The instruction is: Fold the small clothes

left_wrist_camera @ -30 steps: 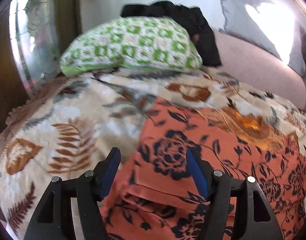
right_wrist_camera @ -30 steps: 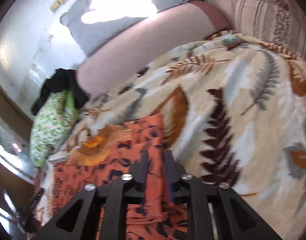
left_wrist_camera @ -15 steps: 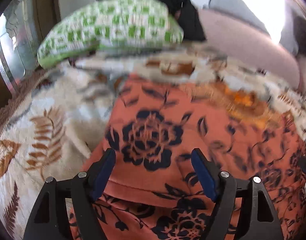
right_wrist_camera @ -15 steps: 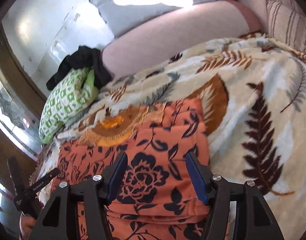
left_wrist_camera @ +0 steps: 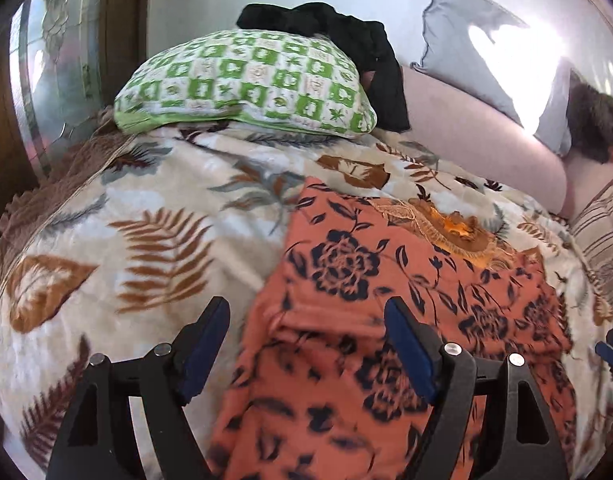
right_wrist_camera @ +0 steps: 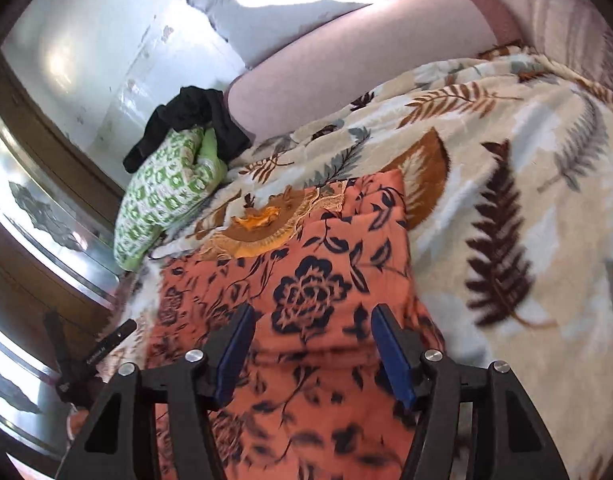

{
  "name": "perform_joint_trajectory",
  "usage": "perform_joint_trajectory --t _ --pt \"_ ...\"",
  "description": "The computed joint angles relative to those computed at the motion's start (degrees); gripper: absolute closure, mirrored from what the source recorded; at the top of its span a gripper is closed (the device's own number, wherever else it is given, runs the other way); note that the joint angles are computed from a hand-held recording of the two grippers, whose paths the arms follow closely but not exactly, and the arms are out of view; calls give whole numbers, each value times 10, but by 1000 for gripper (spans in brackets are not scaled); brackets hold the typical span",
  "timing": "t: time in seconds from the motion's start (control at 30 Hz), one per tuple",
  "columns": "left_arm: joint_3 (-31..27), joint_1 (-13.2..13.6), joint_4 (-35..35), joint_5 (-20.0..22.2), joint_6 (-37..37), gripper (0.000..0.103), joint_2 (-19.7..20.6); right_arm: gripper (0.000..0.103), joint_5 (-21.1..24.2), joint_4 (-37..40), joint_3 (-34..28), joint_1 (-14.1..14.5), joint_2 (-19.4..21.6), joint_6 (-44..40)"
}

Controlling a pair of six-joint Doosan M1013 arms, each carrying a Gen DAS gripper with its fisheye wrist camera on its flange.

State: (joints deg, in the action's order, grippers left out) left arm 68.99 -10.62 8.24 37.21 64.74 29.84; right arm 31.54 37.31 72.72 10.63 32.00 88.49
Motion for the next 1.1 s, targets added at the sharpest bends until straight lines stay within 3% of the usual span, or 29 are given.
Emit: perform_joint_trajectory --t 0.07,0.13,0.23,0.33,0.43,0.53,0.63,0.67,0.7,0.73,0.8,0.97,1.1 --pt "40 12 -35 -11 48 23 -30 39 3 33 40 -7 -29 -31" --pt "80 21 -60 -9 108 20 -60 39 19 20 78 -12 -58 -23" --pt "132 28 -15 8 124 20 -98 39 34 -24 129 -13 -99 17" --pt "170 54 -105 29 194 20 -124 39 34 -32 171 -14 -128 29" --pt "194 73 -187 44 255 20 -137 39 42 -50 187 -12 -137 43" --pt "199 86 -266 84 299 20 -135 39 51 -47 190 -11 -135 60" --pt "199 91 -300 118 323 20 -127 39 64 -38 186 -7 -132 49" --pt "201 93 -317 123 339 21 -125 39 69 -45 184 -5 -131 50" --pt "201 96 -339 130 359 31 -123 39 72 -50 182 -2 -131 50" --pt "201 98 -354 137 368 50 -120 39 74 -52 182 0 -131 49" --pt "194 101 -383 161 384 74 -110 39 74 -46 183 2 -131 47" --pt "175 90 -357 190 375 74 -89 39 72 -51 188 7 -134 59" --pt "169 92 -334 187 337 70 -84 39 68 -40 198 4 -139 59"
